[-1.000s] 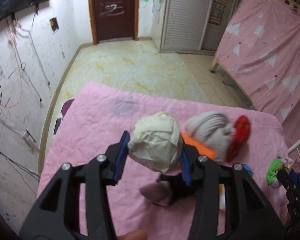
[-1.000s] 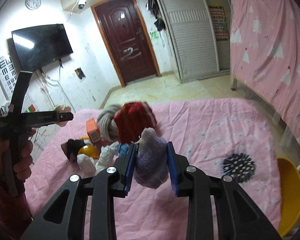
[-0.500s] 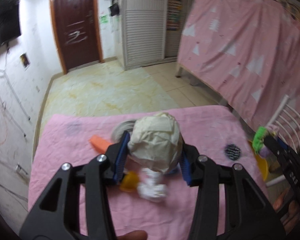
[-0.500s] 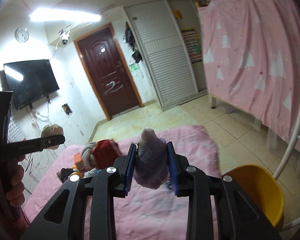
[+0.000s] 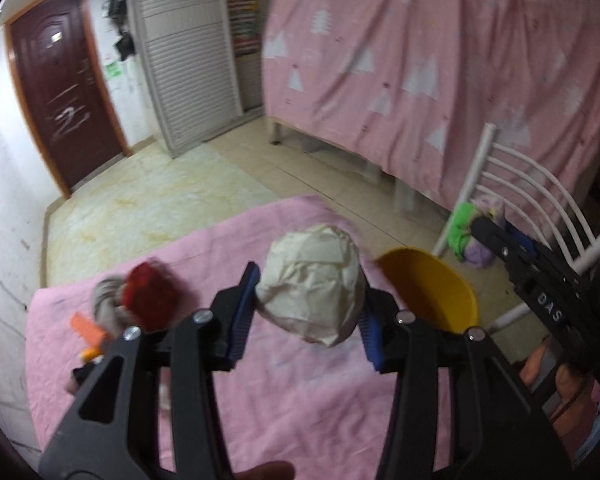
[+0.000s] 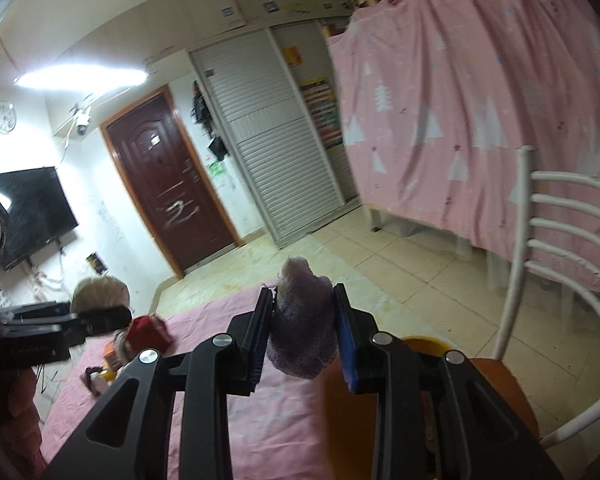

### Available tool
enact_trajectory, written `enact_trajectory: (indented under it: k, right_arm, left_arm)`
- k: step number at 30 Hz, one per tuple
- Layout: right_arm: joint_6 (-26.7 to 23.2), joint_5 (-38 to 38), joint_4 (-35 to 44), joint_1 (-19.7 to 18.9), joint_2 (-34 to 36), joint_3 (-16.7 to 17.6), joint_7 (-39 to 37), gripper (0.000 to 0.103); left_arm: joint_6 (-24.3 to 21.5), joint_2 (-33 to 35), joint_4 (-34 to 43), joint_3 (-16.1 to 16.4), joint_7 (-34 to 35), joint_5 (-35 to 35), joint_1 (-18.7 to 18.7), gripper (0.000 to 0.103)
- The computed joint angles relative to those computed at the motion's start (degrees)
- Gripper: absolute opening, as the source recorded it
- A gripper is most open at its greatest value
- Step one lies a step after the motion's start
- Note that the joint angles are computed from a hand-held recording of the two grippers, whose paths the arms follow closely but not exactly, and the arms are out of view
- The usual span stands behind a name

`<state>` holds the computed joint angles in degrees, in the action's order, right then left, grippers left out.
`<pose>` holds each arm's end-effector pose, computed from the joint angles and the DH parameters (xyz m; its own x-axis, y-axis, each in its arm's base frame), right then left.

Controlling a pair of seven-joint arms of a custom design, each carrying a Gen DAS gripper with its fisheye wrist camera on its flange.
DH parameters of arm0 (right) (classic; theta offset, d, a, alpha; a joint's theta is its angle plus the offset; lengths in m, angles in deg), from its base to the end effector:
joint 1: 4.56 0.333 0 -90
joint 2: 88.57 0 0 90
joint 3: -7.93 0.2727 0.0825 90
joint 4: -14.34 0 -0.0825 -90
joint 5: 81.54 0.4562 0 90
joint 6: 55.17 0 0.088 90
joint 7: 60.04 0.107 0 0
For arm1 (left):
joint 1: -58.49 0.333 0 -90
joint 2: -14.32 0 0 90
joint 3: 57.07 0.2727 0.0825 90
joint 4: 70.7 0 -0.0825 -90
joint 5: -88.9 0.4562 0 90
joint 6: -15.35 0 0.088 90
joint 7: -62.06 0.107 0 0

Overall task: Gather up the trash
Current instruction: 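Carry both items to the yellow bin and open both tools over it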

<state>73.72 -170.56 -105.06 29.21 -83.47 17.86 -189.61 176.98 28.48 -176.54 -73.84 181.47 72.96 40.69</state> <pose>0.4828 0.4221 0.3301 -0.3508 -0.8616 -0.3670 -0.2497 0.4637 -0.8501 0.6053 -0.3871 0.4035 -0.7406 -0.6708 -0.0375 -0.4660 0.5531 -0.6907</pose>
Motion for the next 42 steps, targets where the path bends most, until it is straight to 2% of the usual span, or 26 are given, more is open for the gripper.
enact_trajectory:
  k: [6,12,15,16,17,21,24,26,28,42]
  right_arm:
    - [-4.3,0.8,-7.4,-0.7,-6.0,1.2,4.5,0.024]
    - [-4.8,0.6,-11.8,-2.6,-9.3,2.5,8.6,0.024]
    - [-4.8,0.7,-13.4,-3.2,-10.4,3.1,9.6,0.024]
    - [-4.6,0.8,-13.2,-3.5,-10.3,3.2,9.6,0.024]
    - [-4.2,0.9,-13.2,-3.7,-10.2,3.2,9.8,0.024]
    - [-2.2,0.5,-13.3,-4.5,-9.9,3.0,10.6,0.025]
    - [-1.2,0.6,-12.4,-4.7,-8.8,2.9,10.1,0.03]
    - [-1.1,0.9,-11.8,-4.5,-8.3,2.8,9.5,0.042]
    - [-1.3,1.2,-11.3,-4.4,-7.9,2.8,8.9,0.049]
    - [0.1,0.3,-4.1,-2.4,-2.3,1.5,3.6,0.05]
  left_arm:
    - [-2.0,2.7,2.5,-0.2,-2.7,5.2,-4.0,0.044]
    - [-5.6,6.4,6.5,-0.7,-3.8,8.0,-6.5,0.044]
    - [-6.2,6.8,7.1,-0.6,-4.4,8.1,-6.8,0.05]
    - [-6.1,6.8,7.1,-0.6,-4.5,8.1,-6.9,0.055]
    - [-6.2,6.7,7.1,-0.9,-4.1,7.7,-6.6,0.059]
    - [-4.9,5.6,5.6,-0.8,-4.3,7.7,-6.7,0.059]
    - [-4.3,4.6,4.6,-0.9,-4.2,7.1,-6.2,0.059]
    - [-3.8,4.1,4.1,-1.0,-3.9,6.6,-5.8,0.059]
    - [-3.4,3.5,3.5,-1.0,-3.7,5.9,-5.4,0.059]
    - [-1.0,-1.7,-1.7,-2.2,4.2,-4.4,-0.8,0.059]
